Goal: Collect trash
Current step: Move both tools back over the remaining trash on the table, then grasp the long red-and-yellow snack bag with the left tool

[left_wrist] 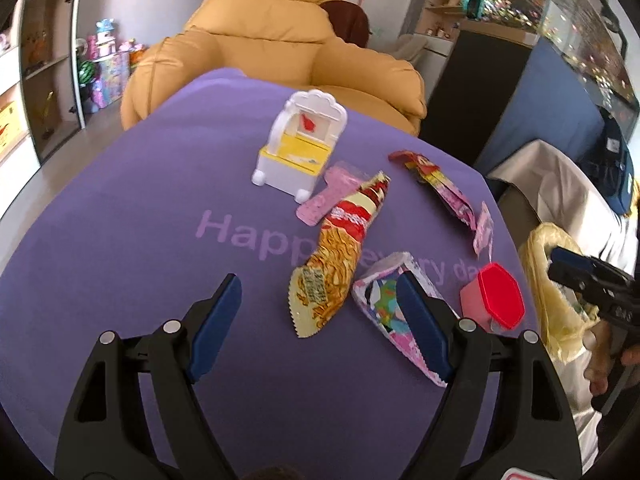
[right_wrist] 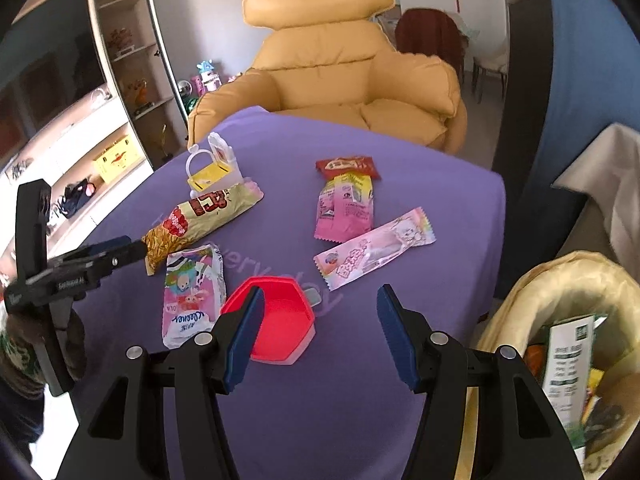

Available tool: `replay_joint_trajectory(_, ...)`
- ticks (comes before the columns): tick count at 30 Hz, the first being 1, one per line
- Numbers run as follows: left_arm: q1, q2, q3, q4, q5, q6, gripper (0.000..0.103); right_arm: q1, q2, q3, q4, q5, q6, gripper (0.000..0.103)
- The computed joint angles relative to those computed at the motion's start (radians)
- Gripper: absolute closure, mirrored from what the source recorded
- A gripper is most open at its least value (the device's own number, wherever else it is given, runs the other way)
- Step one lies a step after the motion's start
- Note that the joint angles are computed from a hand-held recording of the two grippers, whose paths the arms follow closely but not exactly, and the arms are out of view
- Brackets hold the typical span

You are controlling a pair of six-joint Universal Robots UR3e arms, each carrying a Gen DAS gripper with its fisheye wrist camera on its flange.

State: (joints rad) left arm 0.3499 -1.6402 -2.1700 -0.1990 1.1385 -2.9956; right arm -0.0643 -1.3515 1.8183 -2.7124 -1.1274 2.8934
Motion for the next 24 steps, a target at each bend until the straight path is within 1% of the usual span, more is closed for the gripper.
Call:
replay_joint_trajectory(3,-0.020,-0.024,0.035,-0.023,-0.002,0.027,0.027,0.014,0.023,-0.021,0.011,-0.005,0.005,0.048)
replay_joint_trajectory(6,-0.060,-0.093,0.116,-0.029,0.030,0.030,0.028,0.026,0.033,-0.028,0.014,-0.009,0.002,0.048)
replay_joint_trajectory(7,-0.074,-0.119,0.150,-0.030,0.045,0.026,0.030,0.032,0.034,-0.026,0.005,-0.017,0.002,0.048)
replay_joint_trajectory(9,-0.101,-0.184,0.249,-0.060,0.067,0.020,0.030,0.038,0.029,-0.014,-0.013,-0.029,-0.003,0.048)
replay_joint_trajectory(10,-0.114,-0.225,0.318,-0.102,0.075,0.021,0.031,0.038,0.025,-0.010,-0.016,-0.032,-0.007,0.048)
replay_joint_trajectory(13,-0.141,-0.306,0.458,-0.203,0.115,0.016,0.041,0.024,0.012,0.002,-0.006,-0.019,-0.019,0.048)
replay_joint_trajectory(15,-0.143,-0.342,0.524,-0.271,0.103,0.016,0.053,0.013,0.008,0.009,-0.003,-0.008,-0.018,0.048)
replay_joint_trajectory(16,-0.138,-0.345,0.535,-0.303,0.088,0.019,0.069,0.003,0.004,0.016,0.000,0.001,-0.017,0.048)
replay_joint_trajectory(17,-0.131,-0.332,0.517,-0.302,0.074,0.015,0.075,-0.004,0.002,0.019,0.002,0.008,-0.016,0.048)
replay_joint_trajectory(19,-0.109,-0.292,0.453,-0.265,0.035,0.007,0.079,-0.014,0.001,0.026,0.008,0.022,-0.014,0.048)
replay_joint_trajectory(22,-0.063,-0.181,0.301,-0.198,0.001,-0.003,0.079,-0.011,0.005,0.025,0.018,0.029,-0.017,0.048)
replay_joint_trajectory(24,-0.007,-0.075,0.181,-0.168,-0.027,-0.021,0.079,0.002,0.009,0.019,0.017,0.036,-0.020,0.048)
